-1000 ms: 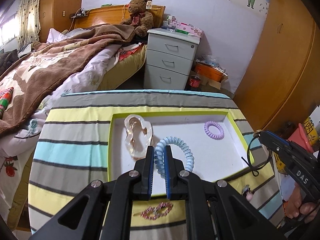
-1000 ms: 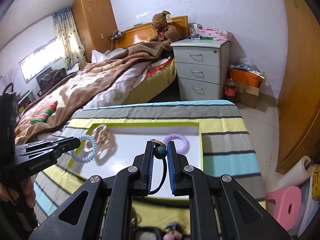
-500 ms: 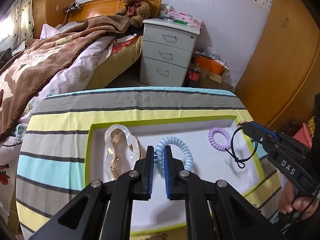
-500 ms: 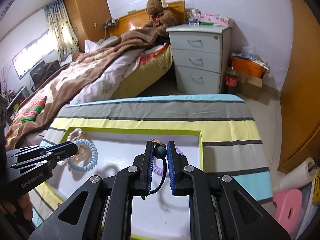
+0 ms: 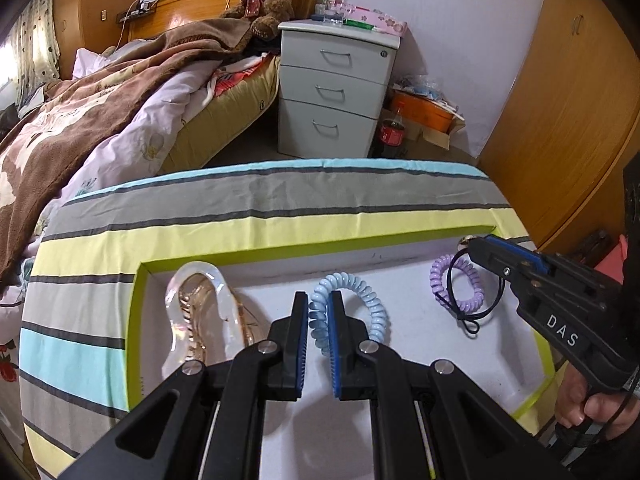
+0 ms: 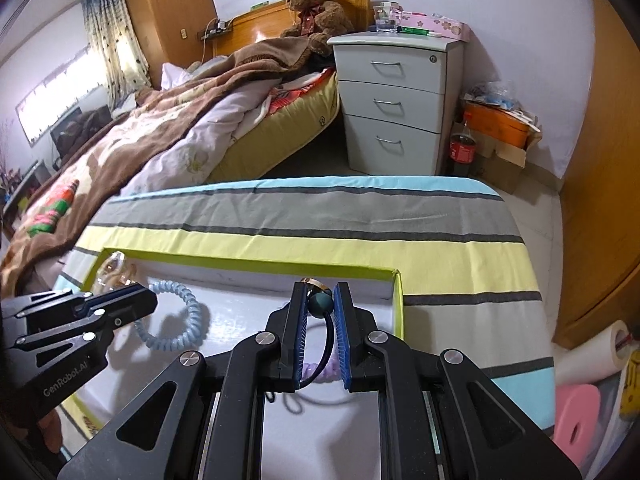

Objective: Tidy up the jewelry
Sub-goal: 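Carry black bracelet and light blue hair tie with both tools into the green tray, then open right tool releasing black bracelet while left tool releases blue hair tie, withdraw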

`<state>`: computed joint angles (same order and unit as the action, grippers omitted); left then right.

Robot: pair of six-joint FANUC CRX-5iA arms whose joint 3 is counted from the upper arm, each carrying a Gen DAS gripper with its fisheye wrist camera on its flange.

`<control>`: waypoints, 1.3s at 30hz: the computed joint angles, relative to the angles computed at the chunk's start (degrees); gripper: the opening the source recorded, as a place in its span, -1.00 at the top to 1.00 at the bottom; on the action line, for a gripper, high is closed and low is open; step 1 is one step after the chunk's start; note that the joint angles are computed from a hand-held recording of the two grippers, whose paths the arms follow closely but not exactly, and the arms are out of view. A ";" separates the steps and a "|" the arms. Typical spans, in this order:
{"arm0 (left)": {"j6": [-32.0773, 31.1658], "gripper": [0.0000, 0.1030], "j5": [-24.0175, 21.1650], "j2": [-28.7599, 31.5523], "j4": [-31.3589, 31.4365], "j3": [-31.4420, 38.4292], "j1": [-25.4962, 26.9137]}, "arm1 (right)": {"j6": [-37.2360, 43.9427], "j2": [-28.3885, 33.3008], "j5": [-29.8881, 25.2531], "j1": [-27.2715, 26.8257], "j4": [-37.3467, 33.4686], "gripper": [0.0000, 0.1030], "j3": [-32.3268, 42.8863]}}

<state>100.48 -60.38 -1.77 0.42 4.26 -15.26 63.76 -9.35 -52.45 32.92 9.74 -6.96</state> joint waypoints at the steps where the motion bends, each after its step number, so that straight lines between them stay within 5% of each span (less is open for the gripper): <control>1: 0.33 0.80 -0.26 0.26 -0.47 0.24 -0.20 | 0.09 0.07 0.03 0.04 0.30 0.73 -0.11; 19: 2.70 0.76 -1.91 1.43 -2.91 1.52 -0.77 | -1.04 0.64 -0.37 0.81 3.54 0.73 -0.97; 23: 1.90 0.56 -1.27 1.06 -1.89 0.93 -0.36 | -1.28 0.72 -0.57 0.99 3.84 0.65 -0.88; 27: 1.77 0.50 -1.32 0.98 -1.54 0.83 -0.29 | -1.05 0.48 -0.19 0.85 3.44 0.37 -0.84; 39: 3.14 0.19 -1.40 -0.64 -2.14 0.25 -0.62 | -3.61 -1.82 0.32 2.08 4.94 0.19 -2.03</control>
<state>103.62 -61.78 -2.41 -1.72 4.51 -15.88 60.14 -11.17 -52.13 35.01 14.68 -8.99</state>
